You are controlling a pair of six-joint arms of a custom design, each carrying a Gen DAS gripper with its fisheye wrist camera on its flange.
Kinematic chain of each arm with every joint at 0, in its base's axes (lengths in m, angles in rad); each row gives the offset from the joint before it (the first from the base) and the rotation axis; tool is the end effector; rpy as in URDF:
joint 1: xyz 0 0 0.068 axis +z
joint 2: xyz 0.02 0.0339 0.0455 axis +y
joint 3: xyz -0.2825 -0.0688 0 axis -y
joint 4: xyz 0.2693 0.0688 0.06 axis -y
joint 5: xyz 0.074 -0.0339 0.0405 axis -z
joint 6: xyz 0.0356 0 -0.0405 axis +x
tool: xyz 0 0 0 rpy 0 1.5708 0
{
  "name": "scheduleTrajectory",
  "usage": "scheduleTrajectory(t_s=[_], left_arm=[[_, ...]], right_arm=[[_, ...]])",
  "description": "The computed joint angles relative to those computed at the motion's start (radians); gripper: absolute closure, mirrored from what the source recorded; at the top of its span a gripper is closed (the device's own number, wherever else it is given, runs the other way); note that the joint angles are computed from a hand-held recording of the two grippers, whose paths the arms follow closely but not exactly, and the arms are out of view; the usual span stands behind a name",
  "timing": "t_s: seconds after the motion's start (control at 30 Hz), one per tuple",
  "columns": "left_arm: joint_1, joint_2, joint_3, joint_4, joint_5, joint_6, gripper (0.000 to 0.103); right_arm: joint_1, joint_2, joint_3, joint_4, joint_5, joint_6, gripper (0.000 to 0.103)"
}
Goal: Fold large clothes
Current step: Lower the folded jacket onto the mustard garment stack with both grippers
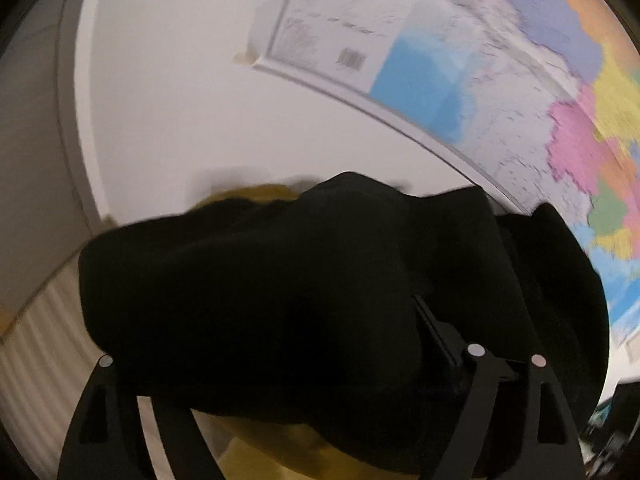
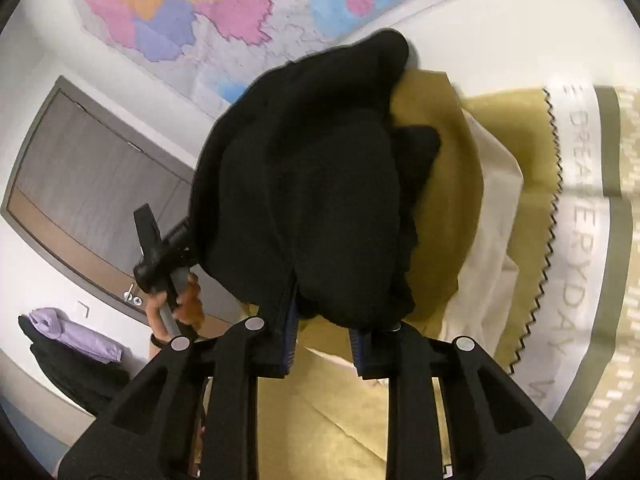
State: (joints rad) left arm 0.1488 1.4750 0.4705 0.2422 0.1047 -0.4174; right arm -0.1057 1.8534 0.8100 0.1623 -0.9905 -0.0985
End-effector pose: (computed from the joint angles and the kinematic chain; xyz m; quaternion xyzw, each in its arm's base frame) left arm 0.2648 0.0359 0.1241 -0.2367 0.8873 -0.1003 0.3828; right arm 0.3469 -0.0069 0.1101 -0.1577 0.8286 0.4146 0.3415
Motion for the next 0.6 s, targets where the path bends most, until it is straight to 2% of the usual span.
scheduleTrajectory(t_s=[0.03,0.1,0.13,0.2,0.27,0.3,0.37,0.43,0.5,0.57,0.6], left_arm=[[-0.006,-0.014,-0.005,-0.009,-0.018,-0.011,0.019],[-0.044,-0.093,-0.04,-0.04,-0.102,-0.03,0.019],[-0.061,-0.14,-0.068,-0.04,-0.131,-0.039,0.019],[-0.117,-0.249,-0.123,-0.057,-0.22,-0.054,0.02],[-0.202,-0.383,-0.176,-0.09,-0.326,-0.049,0.02],[-0.263,-0.454,-0.2,-0.113,-0.401,-0.045,0.019],[-0.344,-0.542,-0.219,-0.15,-0.478,-0.031,0.018],[-0.41,-0.588,-0.219,-0.166,-0.484,0.001,0.017],[-0.462,-0.558,-0.193,-0.174,-0.512,0.018,0.017],[-0.463,-0.483,-0.162,-0.155,-0.469,0.009,0.017],[-0.455,-0.438,-0.147,-0.14,-0.43,0.002,0.017]], right_arm=[[0.001,-0.035,-0.025,0.013,-0.001,0.013,0.079],[-0.002,-0.112,-0.115,0.106,0.039,0.032,0.067],[-0.027,-0.183,-0.159,0.087,0.044,-0.008,0.066],[-0.008,-0.308,-0.237,0.106,0.112,-0.031,0.053],[-0.003,-0.403,-0.306,0.129,0.157,-0.064,0.053],[-0.058,-0.463,-0.365,0.117,0.116,-0.139,0.053],[-0.068,-0.541,-0.428,0.143,0.119,-0.175,0.053],[-0.022,-0.626,-0.473,0.192,0.155,-0.164,0.053],[0.032,-0.65,-0.495,0.259,0.197,-0.148,0.047],[0.111,-0.613,-0.491,0.361,0.303,-0.103,0.045],[0.139,-0.561,-0.452,0.368,0.334,-0.112,0.045]])
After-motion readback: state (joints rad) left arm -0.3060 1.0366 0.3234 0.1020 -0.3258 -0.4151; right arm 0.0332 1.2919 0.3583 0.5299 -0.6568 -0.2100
